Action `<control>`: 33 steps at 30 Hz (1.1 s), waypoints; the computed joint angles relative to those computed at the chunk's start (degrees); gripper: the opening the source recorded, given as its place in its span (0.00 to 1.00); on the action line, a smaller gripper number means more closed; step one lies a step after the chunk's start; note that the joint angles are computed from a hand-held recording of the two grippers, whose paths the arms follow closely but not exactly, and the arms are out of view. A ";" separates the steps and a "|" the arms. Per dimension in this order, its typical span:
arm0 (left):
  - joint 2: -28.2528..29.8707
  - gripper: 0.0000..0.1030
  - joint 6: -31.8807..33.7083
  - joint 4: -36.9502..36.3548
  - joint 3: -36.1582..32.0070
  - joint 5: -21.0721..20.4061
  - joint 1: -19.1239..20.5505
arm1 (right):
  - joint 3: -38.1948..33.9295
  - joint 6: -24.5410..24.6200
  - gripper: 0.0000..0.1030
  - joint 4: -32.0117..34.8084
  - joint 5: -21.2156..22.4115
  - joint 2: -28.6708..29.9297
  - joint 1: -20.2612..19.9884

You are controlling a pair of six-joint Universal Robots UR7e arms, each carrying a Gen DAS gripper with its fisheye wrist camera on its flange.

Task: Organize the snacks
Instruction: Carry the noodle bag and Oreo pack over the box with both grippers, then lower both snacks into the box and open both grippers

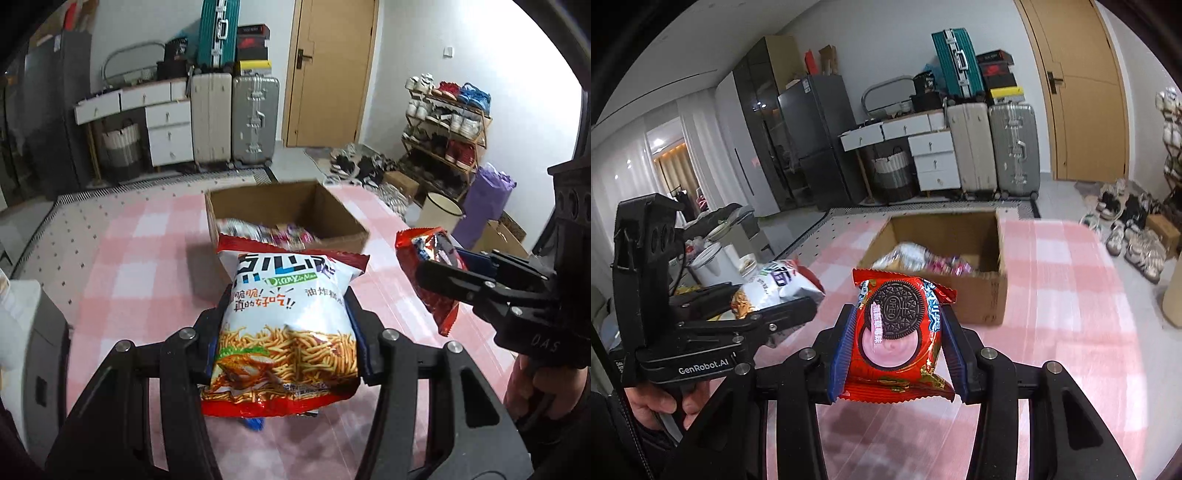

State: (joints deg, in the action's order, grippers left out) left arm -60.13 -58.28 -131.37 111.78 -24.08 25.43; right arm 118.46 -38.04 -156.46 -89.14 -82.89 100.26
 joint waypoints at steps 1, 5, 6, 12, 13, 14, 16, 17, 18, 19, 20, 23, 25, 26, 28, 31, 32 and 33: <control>-0.28 0.49 0.33 0.25 -0.39 0.29 0.14 | -0.94 -0.15 0.44 -0.31 -0.17 0.78 0.52; -0.91 0.49 4.02 -0.34 -2.40 1.01 1.07 | -4.42 -0.15 0.44 -0.81 -0.53 3.64 1.94; -0.94 0.49 4.90 -0.53 -3.08 1.12 1.45 | -5.19 -0.05 0.44 -0.78 -0.59 4.30 2.13; -0.38 0.49 12.15 -3.58 -8.02 1.19 4.99 | -11.39 -0.06 0.44 0.44 -1.47 9.30 3.66; -0.39 0.49 13.21 -4.10 -8.73 1.10 5.56 | -12.51 0.11 0.44 0.65 -1.60 10.22 3.74; 0.36 0.49 15.67 -5.45 -10.20 0.96 6.66 | -13.79 0.45 0.44 1.09 -1.64 11.20 3.79; 1.42 0.49 18.62 -6.72 -12.29 0.87 8.01 | -16.42 0.64 0.44 2.00 -2.34 13.32 4.02; 2.12 0.49 20.62 -7.61 -13.62 0.53 8.80 | -17.39 0.48 0.44 2.16 -2.67 14.10 4.14; 2.77 0.49 22.11 -8.04 -14.87 0.33 9.49 | -18.41 0.18 0.44 2.15 -2.98 15.04 4.25; 3.28 0.49 23.47 -8.22 -16.04 0.11 10.10 | -19.20 -0.04 0.44 2.32 -3.09 15.71 4.29; 3.97 0.49 25.72 -9.33 -17.36 -0.32 10.88 | -20.04 -0.23 0.44 2.42 -3.28 16.46 4.36; 5.53 0.49 29.79 -11.30 -20.93 -1.85 12.84 | -23.06 -0.22 0.44 3.42 -3.24 18.96 4.29; 6.53 0.49 31.32 -11.40 -23.32 -2.32 14.10 | -24.62 -0.38 0.44 3.74 -3.43 20.24 4.25; 7.28 0.49 32.17 -11.18 -24.87 -2.67 14.97 | -25.67 -0.27 0.44 4.06 -3.60 21.16 4.15; 8.21 0.49 33.34 -10.96 -26.84 -4.42 16.52 | -27.74 -0.05 0.44 4.59 -3.90 22.98 4.06; 10.21 0.49 34.67 -10.83 -29.81 -6.68 18.92 | -30.27 -0.32 0.44 5.15 -4.58 25.37 3.84; 11.08 0.49 35.00 -11.41 -30.28 -7.17 19.54 | -31.30 -0.54 0.44 5.73 -4.65 26.32 3.71; 11.61 0.49 35.74 -12.03 -30.88 -7.82 20.23 | -31.79 -0.79 0.44 5.88 -4.65 26.90 3.55</control>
